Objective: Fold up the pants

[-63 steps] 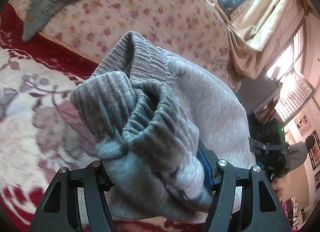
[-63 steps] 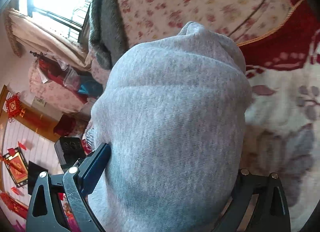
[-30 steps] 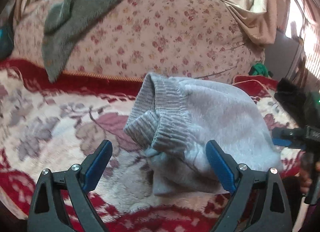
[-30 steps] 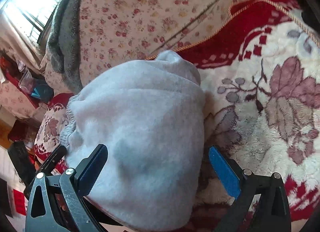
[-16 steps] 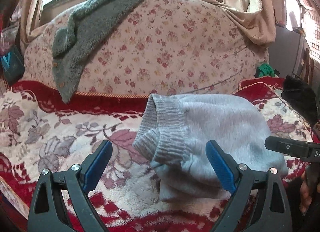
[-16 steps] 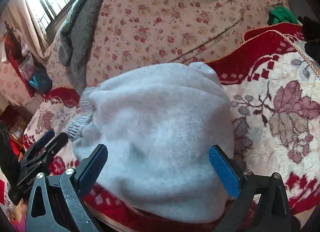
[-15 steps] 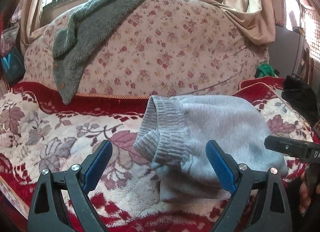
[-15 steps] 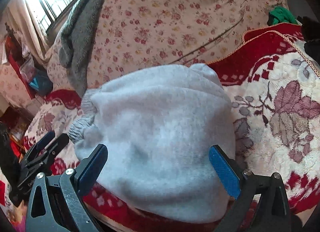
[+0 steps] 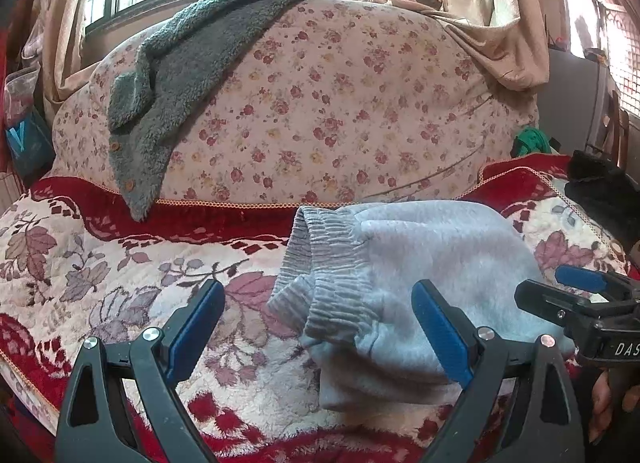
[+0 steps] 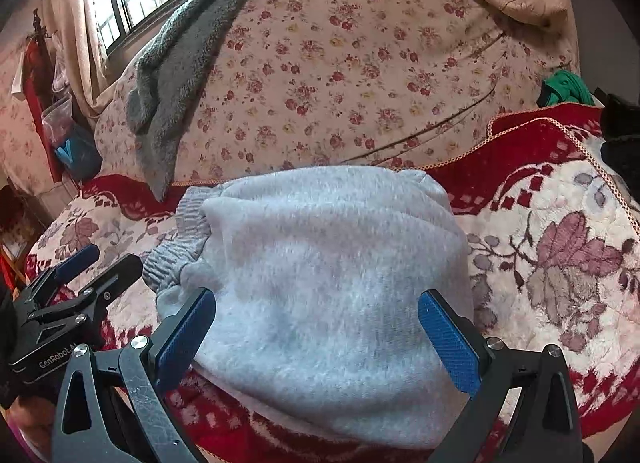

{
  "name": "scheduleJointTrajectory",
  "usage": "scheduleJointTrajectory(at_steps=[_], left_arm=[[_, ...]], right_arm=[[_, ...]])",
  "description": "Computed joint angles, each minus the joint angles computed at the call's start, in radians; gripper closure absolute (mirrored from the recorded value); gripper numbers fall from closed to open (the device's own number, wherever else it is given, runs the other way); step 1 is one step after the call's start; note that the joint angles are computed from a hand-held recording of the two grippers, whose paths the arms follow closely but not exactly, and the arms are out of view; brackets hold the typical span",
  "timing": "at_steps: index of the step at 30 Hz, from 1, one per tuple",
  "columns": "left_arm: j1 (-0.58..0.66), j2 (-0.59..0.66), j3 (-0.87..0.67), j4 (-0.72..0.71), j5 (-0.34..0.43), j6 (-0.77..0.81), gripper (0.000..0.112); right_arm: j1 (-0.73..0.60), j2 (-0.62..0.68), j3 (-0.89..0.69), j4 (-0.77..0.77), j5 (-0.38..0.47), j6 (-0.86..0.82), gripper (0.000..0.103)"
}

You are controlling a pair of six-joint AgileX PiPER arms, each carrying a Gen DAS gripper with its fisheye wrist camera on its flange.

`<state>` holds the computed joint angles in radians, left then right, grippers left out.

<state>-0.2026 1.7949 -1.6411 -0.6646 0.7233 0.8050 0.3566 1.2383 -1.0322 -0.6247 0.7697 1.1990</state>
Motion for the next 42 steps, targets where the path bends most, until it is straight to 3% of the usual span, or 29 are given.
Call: scheduleJointTrajectory(at_steps=[42], left_arm=[[-0.083, -0.005, -0.003, 0.078, -0.015, -0.063, 0.018]], right_arm=[[-0.076, -0.047, 0.059, 0.066, -0.047, -0.063, 0.000]])
